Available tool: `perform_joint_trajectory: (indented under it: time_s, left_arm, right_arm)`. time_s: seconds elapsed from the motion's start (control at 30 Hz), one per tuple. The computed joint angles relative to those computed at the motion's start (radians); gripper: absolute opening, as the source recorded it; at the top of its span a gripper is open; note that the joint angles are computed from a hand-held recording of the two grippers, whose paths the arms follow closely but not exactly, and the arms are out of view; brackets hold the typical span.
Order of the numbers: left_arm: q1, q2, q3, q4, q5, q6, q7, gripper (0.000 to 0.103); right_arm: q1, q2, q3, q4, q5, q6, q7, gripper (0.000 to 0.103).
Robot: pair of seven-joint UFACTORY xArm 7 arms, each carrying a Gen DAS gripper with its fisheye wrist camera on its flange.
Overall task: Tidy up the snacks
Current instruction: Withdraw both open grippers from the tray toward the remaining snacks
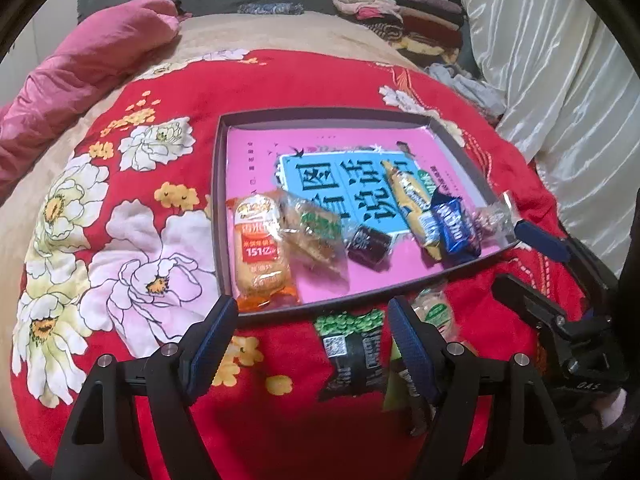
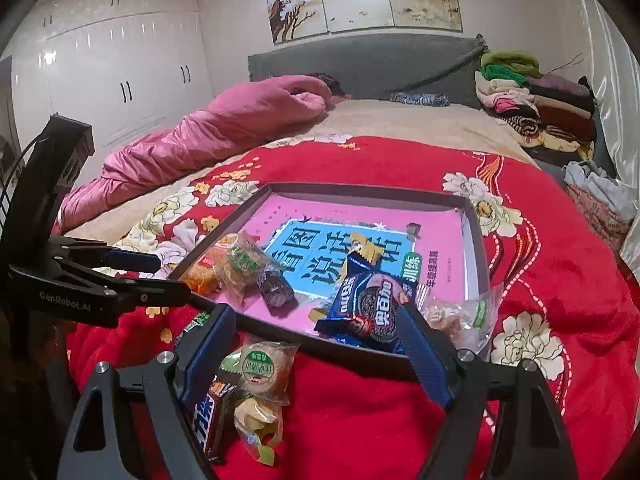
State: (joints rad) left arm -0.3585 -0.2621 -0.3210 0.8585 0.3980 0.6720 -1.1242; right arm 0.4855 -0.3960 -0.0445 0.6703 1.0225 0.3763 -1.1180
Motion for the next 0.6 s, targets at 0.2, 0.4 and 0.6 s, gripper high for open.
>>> perform_joint_trajectory:
  time_s: [0.2, 0.4, 0.6]
  left_arm:
    - [-0.013, 0.016, 0.009, -0.013, -0.034, 0.002, 0.02, 0.078]
    - [-0.031, 0.035, 0.014, -0.016, -0.065, -0.002, 0.054, 0.078]
    - [-0.042, 0.052, 0.014, -0.009, -0.073, 0.002, 0.061, 0.078]
  right_arm:
    - [-0.014, 0.01, 0.019, -0.004, -0.046, 0.018, 0.051, 0.082]
    - [-0.015, 0.02, 0.027, -0.007, -0.088, 0.044, 0.086, 0.082]
    - [-0.019, 0.031, 0.042, -0.011, -0.132, 0.05, 0.115, 0.082]
